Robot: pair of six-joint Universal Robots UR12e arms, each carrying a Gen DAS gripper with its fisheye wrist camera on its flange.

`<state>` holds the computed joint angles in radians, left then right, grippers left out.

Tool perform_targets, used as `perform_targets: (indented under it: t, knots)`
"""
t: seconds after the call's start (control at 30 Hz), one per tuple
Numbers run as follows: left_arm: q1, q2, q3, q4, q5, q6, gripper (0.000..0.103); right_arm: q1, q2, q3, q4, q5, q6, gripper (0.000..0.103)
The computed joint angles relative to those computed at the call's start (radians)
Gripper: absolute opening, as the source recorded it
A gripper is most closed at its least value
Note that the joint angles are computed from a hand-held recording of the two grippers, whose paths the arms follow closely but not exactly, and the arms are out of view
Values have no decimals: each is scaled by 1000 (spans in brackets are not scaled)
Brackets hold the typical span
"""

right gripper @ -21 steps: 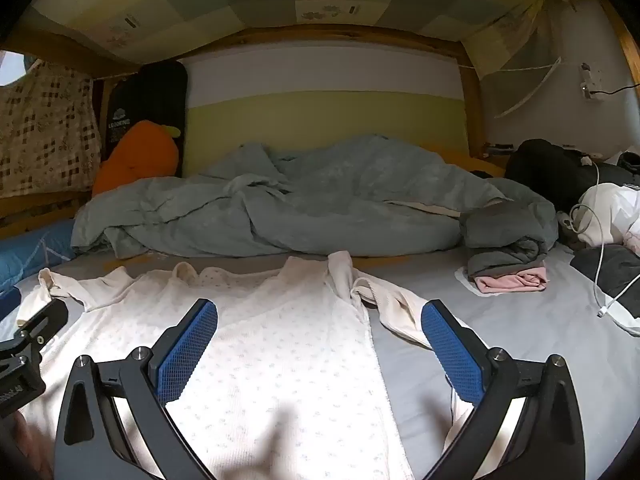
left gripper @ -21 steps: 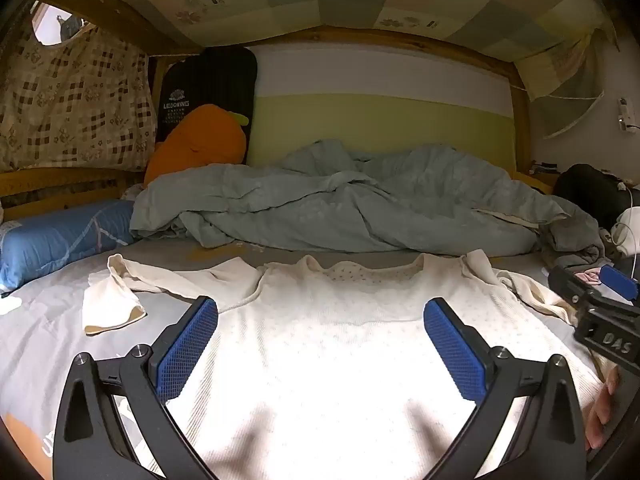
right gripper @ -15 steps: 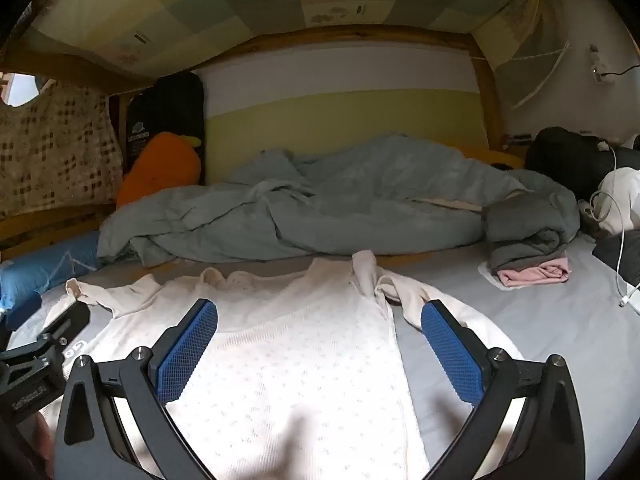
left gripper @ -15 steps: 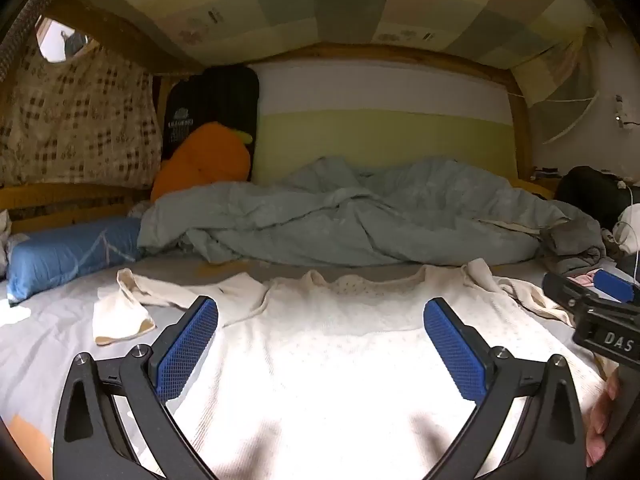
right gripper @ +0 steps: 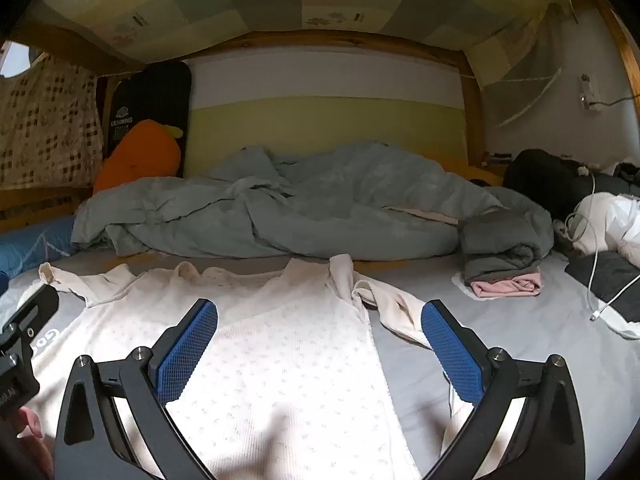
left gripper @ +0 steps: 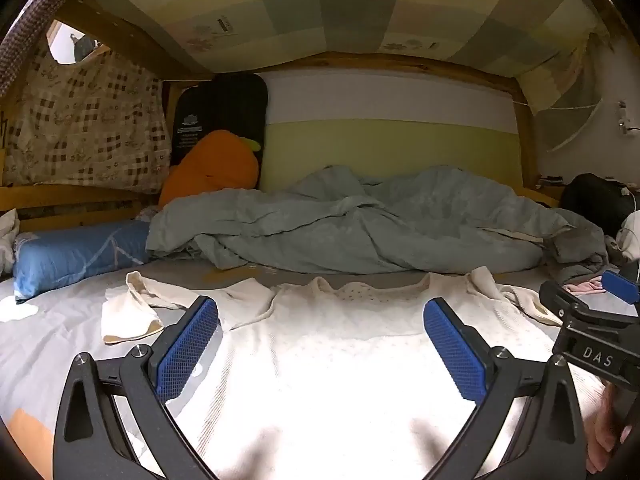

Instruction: Fold small clothes

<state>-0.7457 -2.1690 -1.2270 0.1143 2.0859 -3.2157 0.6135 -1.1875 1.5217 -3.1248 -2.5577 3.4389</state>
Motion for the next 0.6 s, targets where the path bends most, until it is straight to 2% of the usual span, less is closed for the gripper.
perform_targets:
  t: [0.17,0.27,0.3,0.4,0.6]
  knots:
    - [-2,0,3,-30,20,-6,102,-1,3,-2,3,-2,-2,102]
    - [-20,-20,28,-18,128,13,102,-3,0,-4,30,7,14,102]
    - [-23,-24,30,0,137,30,102,-3,-1,-5,42,8,20,102]
    - [-26,-25,21,51,114,79,102,-2,-1,-7,43,5,18,102]
    - [-36,-36,35,68,114,150,102,-3,1,-10,47,4,15,102]
